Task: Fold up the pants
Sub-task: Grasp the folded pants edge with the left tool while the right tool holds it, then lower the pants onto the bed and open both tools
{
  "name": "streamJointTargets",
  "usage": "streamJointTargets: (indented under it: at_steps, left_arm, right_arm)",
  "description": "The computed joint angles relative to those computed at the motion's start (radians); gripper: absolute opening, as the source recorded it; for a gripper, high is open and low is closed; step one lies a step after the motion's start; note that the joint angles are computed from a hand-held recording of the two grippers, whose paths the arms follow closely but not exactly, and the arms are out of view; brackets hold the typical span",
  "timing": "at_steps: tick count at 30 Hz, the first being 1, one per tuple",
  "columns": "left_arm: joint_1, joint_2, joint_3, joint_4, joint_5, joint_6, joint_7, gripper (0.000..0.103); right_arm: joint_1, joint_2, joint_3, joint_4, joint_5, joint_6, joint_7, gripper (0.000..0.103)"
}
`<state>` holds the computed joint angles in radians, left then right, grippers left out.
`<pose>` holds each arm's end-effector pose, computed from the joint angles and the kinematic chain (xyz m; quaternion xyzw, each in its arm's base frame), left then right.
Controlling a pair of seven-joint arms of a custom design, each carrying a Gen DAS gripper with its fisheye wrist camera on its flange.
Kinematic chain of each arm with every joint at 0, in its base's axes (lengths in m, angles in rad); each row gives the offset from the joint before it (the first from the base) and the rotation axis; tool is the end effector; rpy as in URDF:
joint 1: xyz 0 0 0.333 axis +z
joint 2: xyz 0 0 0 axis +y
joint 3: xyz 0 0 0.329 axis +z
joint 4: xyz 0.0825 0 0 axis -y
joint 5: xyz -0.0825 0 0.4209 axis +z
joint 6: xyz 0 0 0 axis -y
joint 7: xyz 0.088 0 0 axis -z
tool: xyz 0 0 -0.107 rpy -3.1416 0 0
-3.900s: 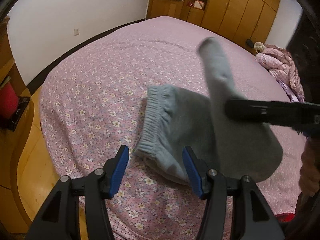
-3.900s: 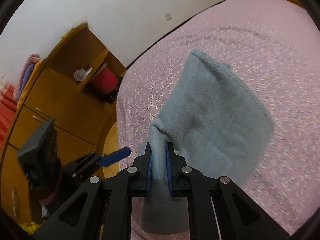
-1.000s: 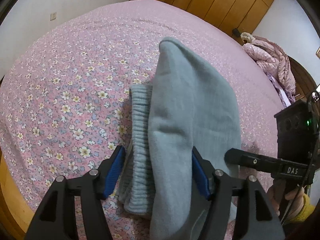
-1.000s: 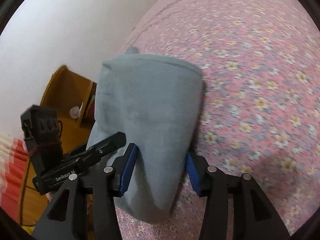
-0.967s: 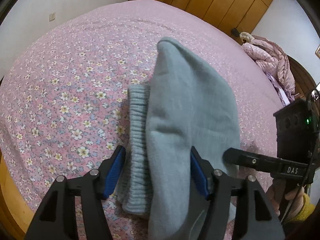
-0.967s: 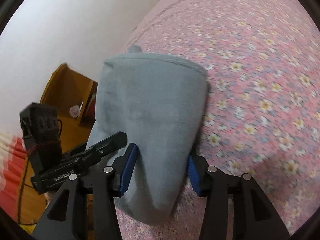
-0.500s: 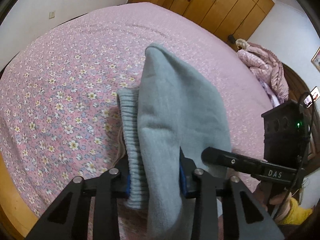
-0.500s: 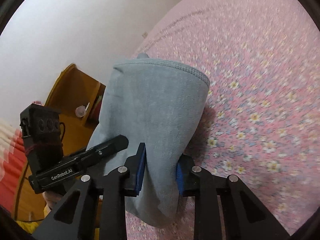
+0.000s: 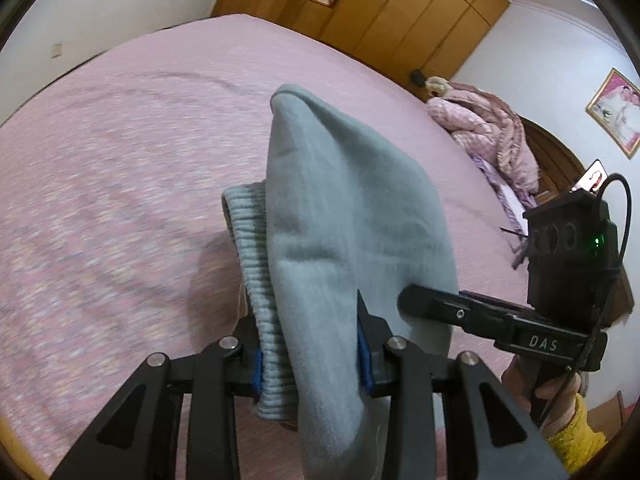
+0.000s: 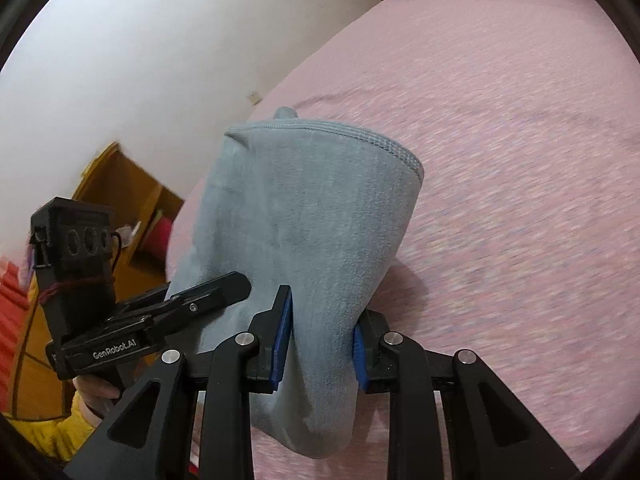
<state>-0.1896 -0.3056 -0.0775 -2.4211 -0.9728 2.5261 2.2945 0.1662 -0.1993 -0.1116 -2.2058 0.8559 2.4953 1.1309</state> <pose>0.4877 -0.1259 0.4570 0.5534 -0.7416 0.3787 0.0190 0.5590 0.0234 0.5132 -0.6207 0.6763 0.0063 0.3966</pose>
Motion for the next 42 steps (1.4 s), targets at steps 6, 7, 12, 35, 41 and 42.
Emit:
streamJointTargets:
  at_steps: [6, 7, 12, 35, 41, 42]
  left_arm:
    - [-0.045, 0.129, -0.050, 0.139, -0.033, 0.018, 0.018, 0.035]
    - [-0.048, 0.153, -0.058, 0.162, -0.038, 0.017, 0.018, 0.035]
    - [-0.041, 0.276, -0.100, 0.284, 0.003, 0.004, -0.034, 0.035]
    - [0.012, 0.300, -0.146, 0.302, 0.160, -0.027, -0.175, 0.051]
    - [-0.018, 0.259, -0.132, 0.257, 0.165, -0.037, -0.173, 0.026]
    - [-0.020, 0.254, -0.130, 0.249, 0.168, -0.030, -0.173, 0.011]
  right_arm:
    - [-0.066, 0.047, -0.024, 0.068, -0.123, -0.031, 0.047, 0.028]
    - [-0.075, 0.057, -0.023, 0.080, -0.138, -0.038, 0.055, 0.028]
    - [-0.128, 0.128, -0.018, 0.152, -0.210, -0.083, 0.122, 0.028]
    - [-0.147, 0.028, 0.009, -0.017, -0.374, 0.096, 0.341, 0.041]
    - [-0.103, -0.059, -0.004, -0.099, -0.442, 0.141, 0.399, 0.041]
    - [-0.094, -0.076, -0.005, -0.113, -0.450, 0.163, 0.402, 0.041]
